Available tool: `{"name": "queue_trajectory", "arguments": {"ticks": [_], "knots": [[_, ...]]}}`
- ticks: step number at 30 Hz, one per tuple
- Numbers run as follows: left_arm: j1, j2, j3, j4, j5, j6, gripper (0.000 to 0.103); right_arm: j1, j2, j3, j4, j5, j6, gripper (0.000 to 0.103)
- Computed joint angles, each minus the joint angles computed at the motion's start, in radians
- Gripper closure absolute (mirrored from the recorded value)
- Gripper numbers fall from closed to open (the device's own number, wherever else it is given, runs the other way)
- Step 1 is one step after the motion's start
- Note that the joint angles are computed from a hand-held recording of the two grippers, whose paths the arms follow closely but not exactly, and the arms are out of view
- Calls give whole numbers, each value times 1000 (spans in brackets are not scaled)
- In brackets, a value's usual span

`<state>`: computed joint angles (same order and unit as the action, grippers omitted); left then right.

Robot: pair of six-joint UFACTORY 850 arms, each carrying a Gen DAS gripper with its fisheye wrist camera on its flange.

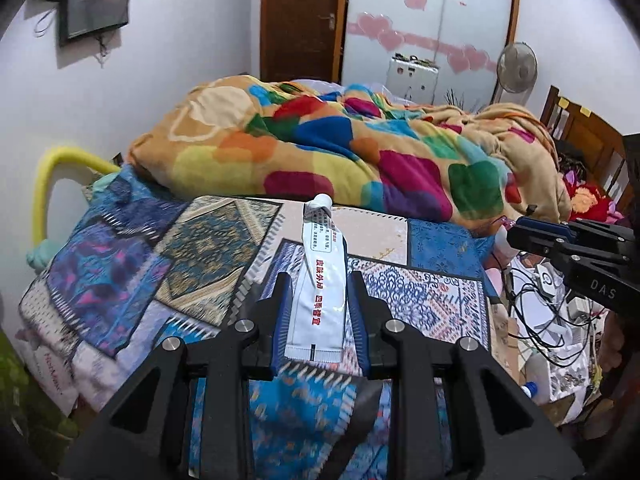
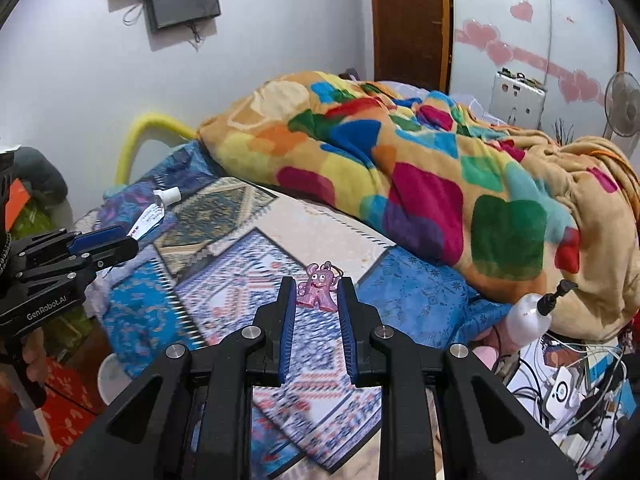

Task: Collect trash
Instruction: 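Carry the white tube and pink keychain in both tools over the white bin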

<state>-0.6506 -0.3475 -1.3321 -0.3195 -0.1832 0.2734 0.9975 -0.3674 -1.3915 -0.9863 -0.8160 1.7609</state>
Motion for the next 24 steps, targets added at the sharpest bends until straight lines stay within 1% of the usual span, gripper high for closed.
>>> {"name": "queue_trajectory", "arguments": {"ticks": [2, 4, 5, 10, 13, 14, 17, 19, 20, 21, 22, 24], "knots": [[7, 38, 39, 23, 8, -21, 75, 22, -6, -23, 3, -21, -3, 84], [13, 91, 93, 82, 21, -78, 75, 40, -13, -43, 4, -27, -5, 84], [18, 114, 117, 87, 26, -85, 75, 47, -19, -55, 6, -29, -7, 84], [58, 223, 241, 25, 50, -47, 75, 90, -77, -145, 7, -46, -19, 84], [91, 282, 313, 16, 63, -49, 75, 106, -124, -211, 21, -36, -50, 84], [106, 301, 335, -30, 63, -7, 75, 111, -144, -237, 29, -29, -67, 84], [155, 356, 399, -108, 70, 66, 75, 125, -215, -336, 63, -21, -133, 84], [204, 390, 437, -236, 60, 196, 75, 135, -272, -417, 88, -21, -190, 84], [219, 400, 447, -264, 56, 226, 75, 137, -294, -448, 99, -17, -213, 84], [239, 413, 462, -250, 56, 217, 75, 141, -322, -488, 114, -14, -240, 84], [264, 429, 478, -194, 58, 169, 75, 143, -357, -538, 135, -12, -276, 84], [299, 449, 498, -183, 56, 172, 75, 147, -423, -639, 170, -18, -348, 84]]}}
